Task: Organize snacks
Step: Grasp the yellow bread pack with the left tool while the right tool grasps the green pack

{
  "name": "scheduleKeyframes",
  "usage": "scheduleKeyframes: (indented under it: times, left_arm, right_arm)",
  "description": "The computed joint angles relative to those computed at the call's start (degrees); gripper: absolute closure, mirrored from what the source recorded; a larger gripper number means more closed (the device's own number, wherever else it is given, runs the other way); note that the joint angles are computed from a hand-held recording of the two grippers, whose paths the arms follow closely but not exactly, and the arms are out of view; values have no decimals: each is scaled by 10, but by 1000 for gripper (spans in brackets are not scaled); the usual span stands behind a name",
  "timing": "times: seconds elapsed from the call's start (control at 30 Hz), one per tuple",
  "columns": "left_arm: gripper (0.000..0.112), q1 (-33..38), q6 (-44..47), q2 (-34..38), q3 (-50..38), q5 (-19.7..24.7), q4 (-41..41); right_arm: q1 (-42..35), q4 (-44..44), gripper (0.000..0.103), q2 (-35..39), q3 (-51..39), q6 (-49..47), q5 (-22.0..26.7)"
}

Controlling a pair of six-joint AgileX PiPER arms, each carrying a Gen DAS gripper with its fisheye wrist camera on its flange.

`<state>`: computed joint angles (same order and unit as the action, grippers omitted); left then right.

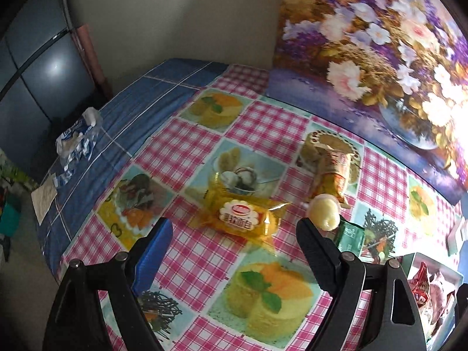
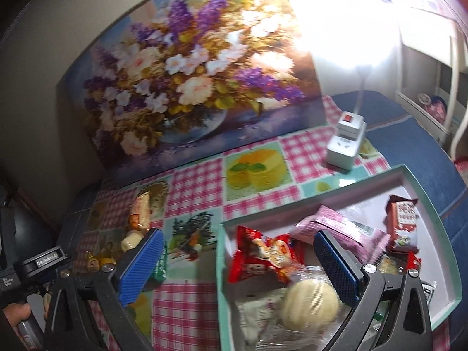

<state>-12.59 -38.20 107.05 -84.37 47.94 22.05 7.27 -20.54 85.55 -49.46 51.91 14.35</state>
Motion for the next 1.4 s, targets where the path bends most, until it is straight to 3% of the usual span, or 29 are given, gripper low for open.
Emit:
scheduleKeyframes:
  times: [0.23,0.67,1.03,1.23,1.4]
  left_arm:
    - [26,32,20,6,2,-11,-36]
    - [26,109,75,32,-7,-35,-125]
    - [25,150,173,73,-20,-53,-256]
    - [25,123,194,114,-60,-38,-242]
    - [25,123,138,136,-72,-49,-230]
  right_arm:
    - [63,-40,0,61,-73,22,44]
    - [121,36,0,178,-205,-64,86]
    - [165,47,0,305,-328,-105,159]
    - [166,55,0,346,-354,-116,172]
    - [165,69,0,368,-372,-132,177]
